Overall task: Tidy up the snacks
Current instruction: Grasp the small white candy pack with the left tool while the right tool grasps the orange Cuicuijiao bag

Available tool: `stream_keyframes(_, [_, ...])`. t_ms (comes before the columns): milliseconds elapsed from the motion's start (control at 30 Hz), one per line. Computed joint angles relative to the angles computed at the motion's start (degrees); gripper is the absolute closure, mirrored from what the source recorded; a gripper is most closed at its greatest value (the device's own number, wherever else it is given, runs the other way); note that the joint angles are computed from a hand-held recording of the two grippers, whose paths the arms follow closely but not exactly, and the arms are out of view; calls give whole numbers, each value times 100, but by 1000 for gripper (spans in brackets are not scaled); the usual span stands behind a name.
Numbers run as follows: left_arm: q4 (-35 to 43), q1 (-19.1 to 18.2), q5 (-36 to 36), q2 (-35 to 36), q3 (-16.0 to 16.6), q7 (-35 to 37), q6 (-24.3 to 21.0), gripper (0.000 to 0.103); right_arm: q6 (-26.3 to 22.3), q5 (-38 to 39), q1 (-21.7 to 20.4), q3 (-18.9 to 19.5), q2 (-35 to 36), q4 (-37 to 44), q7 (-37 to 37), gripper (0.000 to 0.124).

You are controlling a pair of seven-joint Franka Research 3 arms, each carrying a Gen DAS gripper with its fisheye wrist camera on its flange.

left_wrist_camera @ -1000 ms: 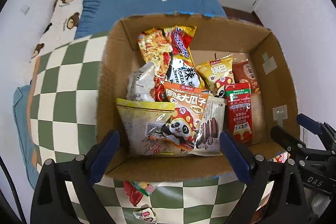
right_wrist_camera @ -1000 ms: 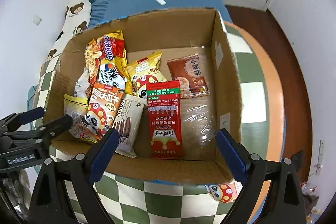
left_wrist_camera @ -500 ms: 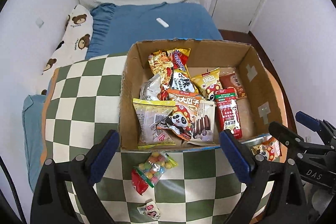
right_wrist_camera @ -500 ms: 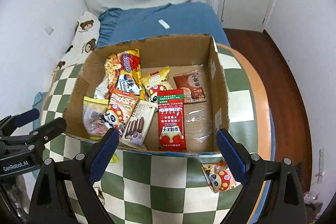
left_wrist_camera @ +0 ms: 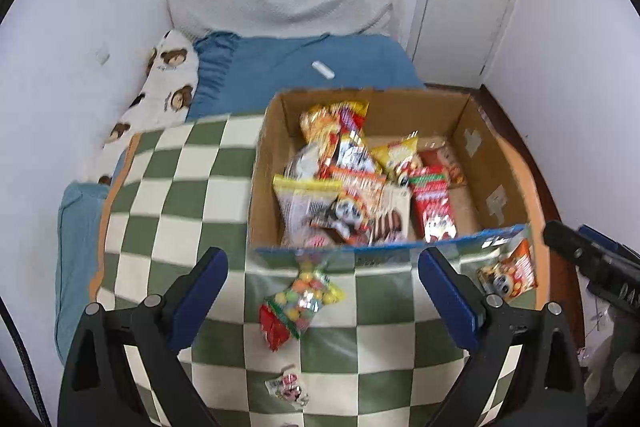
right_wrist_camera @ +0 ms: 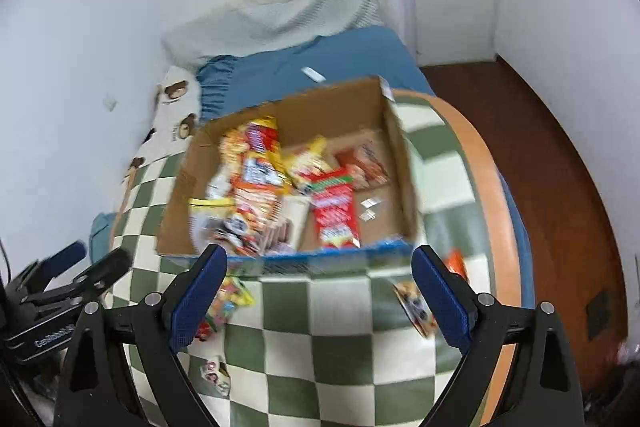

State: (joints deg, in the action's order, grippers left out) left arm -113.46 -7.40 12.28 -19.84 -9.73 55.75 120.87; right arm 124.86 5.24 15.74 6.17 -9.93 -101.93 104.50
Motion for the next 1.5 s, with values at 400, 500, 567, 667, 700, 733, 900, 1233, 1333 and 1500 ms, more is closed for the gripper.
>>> stream_keyframes(400, [-962, -122, -562, 12, 73, -180, -339, 5, -383, -10, -425, -351, 571, -790, 376, 28])
stream_keyframes(500, [-1099, -108, -702, -19, 124, -239, -358, 5, -258, 482, -519, -461, 725, -833, 817, 28])
stream_keyframes(567, [-1154, -95, -817, -28, 166, -264, -364, 5, -137, 577, -548, -477, 818, -875, 1088, 33])
stream_keyframes(667, [-1213, -64, -896, -63, 201, -287, -406, 5, -169, 387, -543, -471, 935, -906, 1316, 62])
stream_keyframes(700, [-1242, -54, -922, -90, 213, -291, -420, 5, -130, 401, -534, -467, 904, -988, 1236, 68])
stream_keyframes(733, [-1283, -41, -942, -131, 225, -303, -440, 5, -124, 301, -514, -450, 862, -1042, 1155, 72])
stream_keyframes(900, [-1627, 2, -1162, -438, 357, -247, -535, 5, -294, 49, -320, -286, 446, -1491, 246, 81])
stream_keyframes(1233, [-2166, -51, -1889, -566, 605, 404, -1036, 5, -412, 284, 203, 22, 111, -1850, -789, 68])
stream_keyframes(1333, [-2346, -75, -2163, -492, 613, 578, -990, 5, -447, 610, 191, -51, -26, -1798, -830, 43])
stream_keyframes(1500, [-2576, -56, -2391, -156, 538, 755, -609, 38, -687, 880, 81, -140, -429, -1867, -807, 43])
